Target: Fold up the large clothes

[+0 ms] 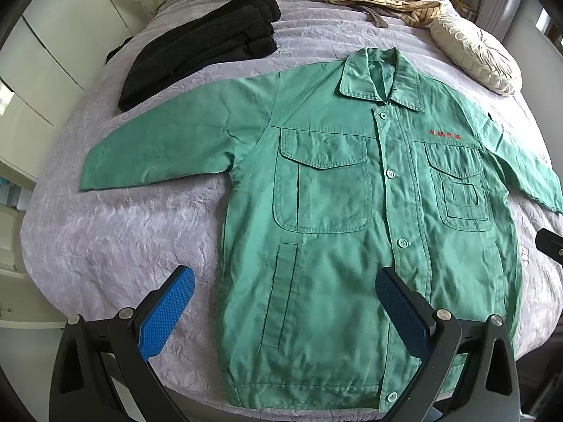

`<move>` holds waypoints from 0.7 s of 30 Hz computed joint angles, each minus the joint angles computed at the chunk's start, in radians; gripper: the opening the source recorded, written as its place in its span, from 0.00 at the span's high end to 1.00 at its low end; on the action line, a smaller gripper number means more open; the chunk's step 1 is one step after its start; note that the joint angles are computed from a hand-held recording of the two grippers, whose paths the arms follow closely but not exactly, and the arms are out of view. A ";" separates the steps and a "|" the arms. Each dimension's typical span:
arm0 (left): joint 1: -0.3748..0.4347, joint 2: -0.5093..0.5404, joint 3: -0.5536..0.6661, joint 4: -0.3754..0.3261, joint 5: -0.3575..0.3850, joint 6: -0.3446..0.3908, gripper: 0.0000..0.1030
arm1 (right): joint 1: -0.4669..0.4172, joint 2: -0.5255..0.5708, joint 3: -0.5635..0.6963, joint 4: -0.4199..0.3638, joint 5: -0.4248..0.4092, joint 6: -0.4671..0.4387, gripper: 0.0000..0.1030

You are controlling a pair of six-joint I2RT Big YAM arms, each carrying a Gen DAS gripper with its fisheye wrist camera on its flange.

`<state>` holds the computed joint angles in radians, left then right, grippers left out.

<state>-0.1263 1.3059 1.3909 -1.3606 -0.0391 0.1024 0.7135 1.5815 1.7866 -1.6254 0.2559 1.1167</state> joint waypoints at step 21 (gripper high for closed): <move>-0.013 0.000 0.003 -0.006 -0.008 -0.011 0.00 | 0.003 0.010 0.022 -0.005 -0.026 -0.010 0.00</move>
<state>-0.1398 1.3058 1.3943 -1.3668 -0.0475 0.0911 0.7165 1.5914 1.8084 -1.6305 0.2298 1.1067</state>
